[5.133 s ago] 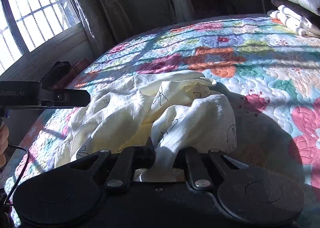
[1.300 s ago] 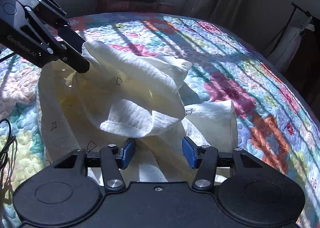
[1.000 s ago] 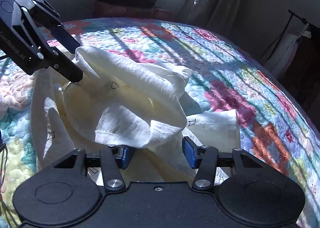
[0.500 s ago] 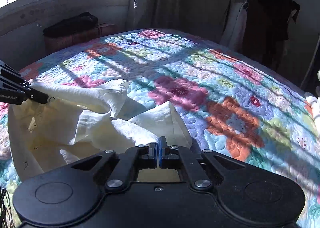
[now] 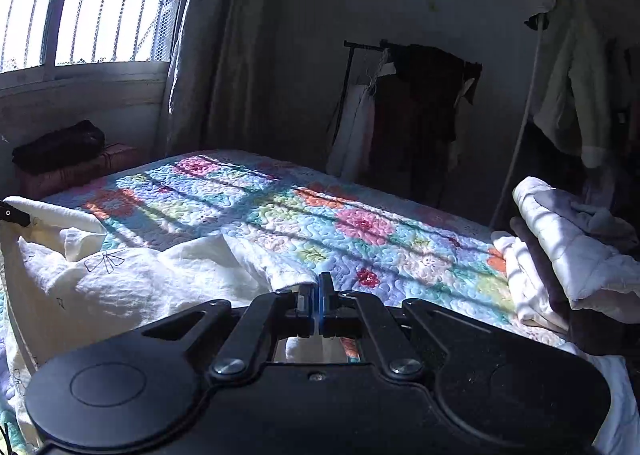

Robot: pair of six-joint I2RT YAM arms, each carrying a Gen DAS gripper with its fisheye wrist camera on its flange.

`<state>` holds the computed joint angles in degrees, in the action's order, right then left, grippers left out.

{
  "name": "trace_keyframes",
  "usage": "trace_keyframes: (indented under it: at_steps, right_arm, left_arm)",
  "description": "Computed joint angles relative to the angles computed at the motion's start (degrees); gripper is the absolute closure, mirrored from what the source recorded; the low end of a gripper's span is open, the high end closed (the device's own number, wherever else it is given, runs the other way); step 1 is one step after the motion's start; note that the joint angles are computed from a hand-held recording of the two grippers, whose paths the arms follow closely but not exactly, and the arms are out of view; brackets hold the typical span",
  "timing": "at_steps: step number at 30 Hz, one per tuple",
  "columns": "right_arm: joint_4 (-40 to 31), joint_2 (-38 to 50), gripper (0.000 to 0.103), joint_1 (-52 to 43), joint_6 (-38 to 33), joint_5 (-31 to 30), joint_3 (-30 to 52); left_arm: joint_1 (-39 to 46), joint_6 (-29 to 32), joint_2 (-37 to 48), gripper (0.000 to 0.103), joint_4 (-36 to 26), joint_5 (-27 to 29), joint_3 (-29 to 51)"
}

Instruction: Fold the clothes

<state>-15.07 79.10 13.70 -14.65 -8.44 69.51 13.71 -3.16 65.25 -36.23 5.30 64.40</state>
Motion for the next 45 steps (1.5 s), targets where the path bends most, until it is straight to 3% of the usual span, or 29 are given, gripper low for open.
trace_keyframes:
  at_steps: [3, 6, 8, 10, 11, 12, 14, 17, 19, 20, 22, 26, 32, 36, 38, 40, 42, 45]
  right_arm:
    - [-3.7, 5.4, 0.102, -1.5, 1.0, -1.8, 9.0]
    - [-8.4, 13.5, 0.102, -4.3, 5.5, -5.6, 19.0]
    - [-9.6, 18.7, 0.102, -6.1, 9.6, -6.3, 23.7]
    - [-8.0, 21.1, 0.102, -6.9, 12.2, -3.7, 24.5]
    - [-6.3, 21.5, 0.102, -7.4, 13.3, -2.0, 23.4]
    - [-4.5, 21.9, 0.102, -7.9, 14.6, -0.4, 22.2]
    - [-3.5, 22.4, 0.101, -8.9, 16.6, 0.0, 20.6]
    - [-1.3, 20.8, 0.085, -10.3, 18.8, -2.1, 15.0]
    - [0.1, 18.2, 0.056, -10.3, 18.4, -2.7, 10.6]
    - [0.9, 16.2, 0.052, -10.3, 17.8, -2.8, 8.0]
    - [2.0, 11.4, 0.048, -10.3, 17.1, -3.9, 2.4]
    - [-2.0, 1.7, 0.043, -12.8, 16.6, -12.5, -4.7]
    - [-20.7, -8.0, 0.040, -16.1, 9.9, -18.8, -4.3]
    - [-37.2, -11.1, 0.040, -18.9, 3.9, -23.7, -1.2]
    - [-42.6, -12.2, 0.036, -19.6, 0.9, -26.9, -1.6]
    - [-42.4, -14.5, 0.034, -18.0, -0.5, -27.6, -7.0]
    - [-38.0, -17.3, 0.034, -14.4, 1.0, -26.1, -14.0]
    - [-25.0, -19.4, 0.034, -3.9, 7.6, -19.4, -26.4]
  left_arm:
    - [-4.4, -0.5, 8.5, 0.097, 4.5, -1.2, 6.4]
    - [-5.9, -3.2, 16.2, 0.097, 8.6, 0.1, 12.0]
    - [-7.3, -2.1, 18.9, 0.093, 10.6, -2.3, 13.4]
    - [-8.6, -0.2, 19.7, 0.083, 11.5, -5.1, 13.1]
    - [-9.1, 1.0, 18.9, 0.069, 12.3, -6.2, 11.4]
    - [-9.3, 1.7, 18.0, 0.048, 12.8, -6.9, 9.7]
    - [-8.9, 2.4, 15.6, 0.032, 12.6, -6.5, 6.0]
    - [-7.8, 4.5, 11.7, 0.032, 10.2, -4.5, 0.9]
    - [-8.0, 5.7, 9.1, 0.032, 6.4, -5.6, -1.5]
    - [-7.9, 5.8, 7.3, 0.032, 4.7, -5.4, -2.9]
    - [-7.2, 5.8, 3.0, 0.032, 2.3, -4.0, -6.0]
    - [-5.1, 6.0, -4.3, 0.031, -6.0, -1.8, -9.2]
    - [0.5, 11.4, -10.9, 0.030, -22.1, -0.6, -7.6]
    - [8.8, 19.9, -9.1, 0.028, -32.4, 7.6, -5.0]
    - [11.1, 21.6, -9.1, 0.028, -33.9, 10.9, -6.6]
    - [11.8, 21.9, -11.2, 0.028, -32.4, 14.0, -11.0]
    - [9.3, 19.0, -15.5, 0.028, -27.6, 17.2, -17.9]
    - [4.0, 13.4, -18.7, 0.028, -20.0, 19.8, -26.0]
